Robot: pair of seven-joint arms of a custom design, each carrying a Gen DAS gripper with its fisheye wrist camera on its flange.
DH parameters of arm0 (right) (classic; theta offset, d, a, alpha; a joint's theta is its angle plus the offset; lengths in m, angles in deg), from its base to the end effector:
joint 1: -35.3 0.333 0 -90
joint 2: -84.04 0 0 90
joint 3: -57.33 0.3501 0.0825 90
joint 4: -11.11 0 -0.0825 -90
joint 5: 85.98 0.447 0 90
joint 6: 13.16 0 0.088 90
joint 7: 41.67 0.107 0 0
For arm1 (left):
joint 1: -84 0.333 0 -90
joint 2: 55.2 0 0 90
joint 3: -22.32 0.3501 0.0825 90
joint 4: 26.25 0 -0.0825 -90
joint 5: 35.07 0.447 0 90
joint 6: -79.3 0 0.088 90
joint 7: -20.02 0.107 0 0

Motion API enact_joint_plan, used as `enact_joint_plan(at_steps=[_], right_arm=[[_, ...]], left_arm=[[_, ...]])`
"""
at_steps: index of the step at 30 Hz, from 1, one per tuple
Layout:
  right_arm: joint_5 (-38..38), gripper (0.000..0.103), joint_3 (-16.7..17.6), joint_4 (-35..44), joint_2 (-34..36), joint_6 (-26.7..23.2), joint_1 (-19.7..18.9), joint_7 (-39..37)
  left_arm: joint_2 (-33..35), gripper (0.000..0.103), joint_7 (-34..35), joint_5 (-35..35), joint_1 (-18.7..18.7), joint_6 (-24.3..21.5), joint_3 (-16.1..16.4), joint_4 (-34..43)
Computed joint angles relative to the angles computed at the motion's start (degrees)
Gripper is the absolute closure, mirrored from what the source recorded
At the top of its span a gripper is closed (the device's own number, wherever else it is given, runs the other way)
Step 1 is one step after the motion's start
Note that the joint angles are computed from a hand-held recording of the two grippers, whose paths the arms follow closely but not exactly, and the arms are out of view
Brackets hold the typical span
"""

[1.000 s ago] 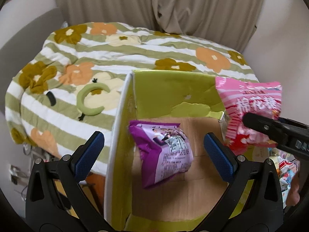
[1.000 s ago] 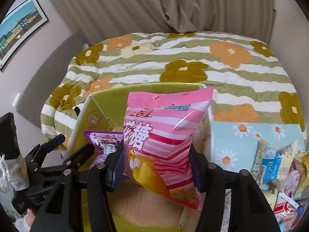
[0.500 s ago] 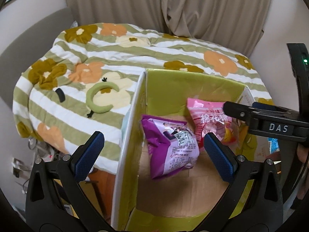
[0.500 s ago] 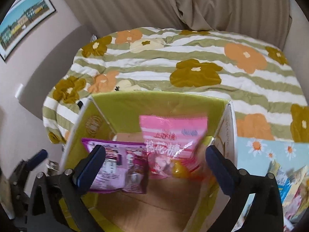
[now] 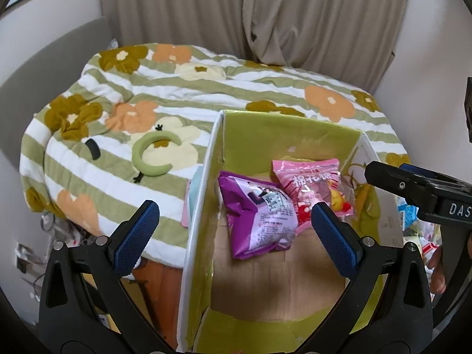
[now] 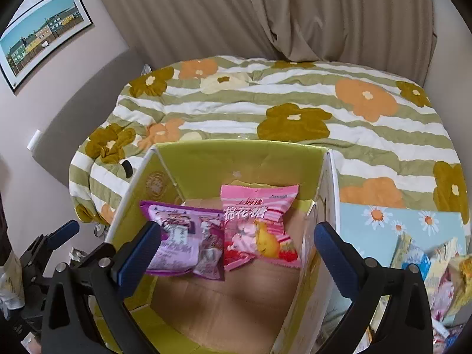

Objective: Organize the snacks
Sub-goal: 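Open the left tool dropping the purple bag while the right tool releases the pink bag, then move both tools back to the snack pile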

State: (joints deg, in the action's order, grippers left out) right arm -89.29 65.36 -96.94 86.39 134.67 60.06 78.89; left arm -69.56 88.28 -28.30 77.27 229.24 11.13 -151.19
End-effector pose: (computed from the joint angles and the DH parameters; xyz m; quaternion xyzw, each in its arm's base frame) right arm 0.5713 0.3675 0.5697 -0.6943 0.6439 -0.0932 0.3078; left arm 0.5462 -0.1884 0.5826 -0.6564 0.6736 -0.2720 0.2036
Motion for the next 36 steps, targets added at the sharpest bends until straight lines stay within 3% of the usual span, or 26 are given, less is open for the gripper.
enact_joint_plan(at_steps=[12, 19, 27, 36], right_arm=[[-10.9, 0.000, 2.4, -8.3, -11.6, -0.5, -0.7, 11.2], [-13.8, 0.000, 4.8, -17.2, -23.0, -0.1, -3.9, 14.9], [-9.8, 0.000, 3.0, -28.6, -38.0, -1.0, -5.7, 9.6], [-4.5, 0.000, -0.5, -40.7, -54.6, -6.4, -8.2, 1.9]], left_arm=[[-9.4, 0.001, 3.3, -3.7, -2.6, 0.6, -0.2, -5.5], [-16.0, 0.001, -1.3, -2.7, -3.0, -1.8, -3.5, -8.4], [-20.1, 0.001, -11.2, -1.0, -5.8, -5.1, -8.4, -9.0], [-16.9, 0.001, -21.7, 2.4, -10.4, -9.4, -14.3, -6.9]])
